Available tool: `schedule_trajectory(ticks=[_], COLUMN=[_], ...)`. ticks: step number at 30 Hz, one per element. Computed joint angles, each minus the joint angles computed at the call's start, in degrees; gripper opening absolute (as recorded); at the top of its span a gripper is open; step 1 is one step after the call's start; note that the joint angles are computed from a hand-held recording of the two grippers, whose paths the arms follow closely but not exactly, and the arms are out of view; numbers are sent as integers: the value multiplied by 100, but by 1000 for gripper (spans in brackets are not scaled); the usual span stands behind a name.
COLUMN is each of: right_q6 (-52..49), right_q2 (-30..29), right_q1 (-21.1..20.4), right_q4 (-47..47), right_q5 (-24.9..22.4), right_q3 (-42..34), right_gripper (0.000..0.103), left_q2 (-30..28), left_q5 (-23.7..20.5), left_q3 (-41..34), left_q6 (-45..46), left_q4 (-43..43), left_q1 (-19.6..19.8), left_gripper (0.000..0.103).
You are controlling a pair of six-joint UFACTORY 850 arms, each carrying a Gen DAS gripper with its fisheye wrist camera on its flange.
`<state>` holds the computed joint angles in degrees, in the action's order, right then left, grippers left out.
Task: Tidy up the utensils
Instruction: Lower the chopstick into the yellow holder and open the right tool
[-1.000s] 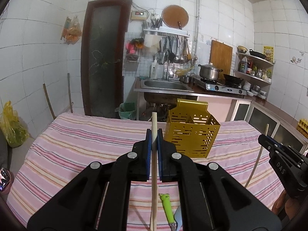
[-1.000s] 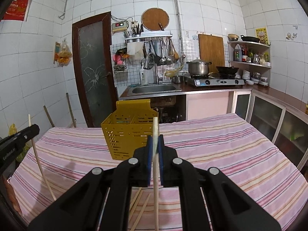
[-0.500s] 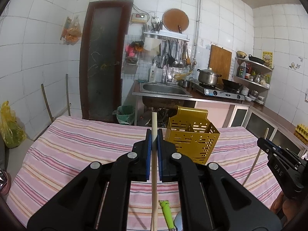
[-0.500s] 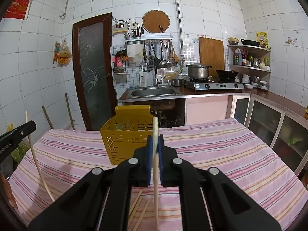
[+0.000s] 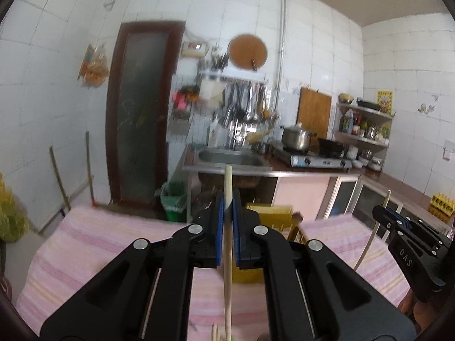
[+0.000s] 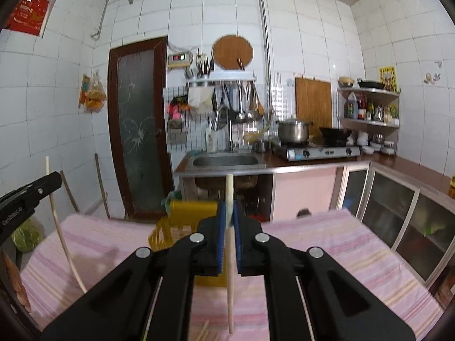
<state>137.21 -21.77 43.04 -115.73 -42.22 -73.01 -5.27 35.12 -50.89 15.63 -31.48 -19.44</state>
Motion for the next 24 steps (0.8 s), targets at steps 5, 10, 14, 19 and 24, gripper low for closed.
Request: schedule_trajectory(ticks=[5, 10, 14, 19, 24], right_q6=[-557, -897, -977, -626, -868], right_q2=[-217, -661, -1139, -1724, -2222], right_q1=[-141, -370, -571, -764, -868], right_q4=[135, 334, 505, 339, 658], right_q5=[66, 417, 709, 1070, 1447], right_q3=[-785, -1730, -2373, -2834, -3150], right_gripper=[6, 6, 6, 6, 6], left_q2=[-419, -1061, -1756, -2452, -2888], left_q5=[27, 32, -207, -554, -806], left_q3=[-866, -1783, -2553, -3122, -3349], left_q6=[191, 236, 63, -229, -77], left_q4=[111, 331, 612, 747, 540], left_q1=[-11, 41, 151, 275, 355], left_gripper=[4, 4, 4, 4, 4])
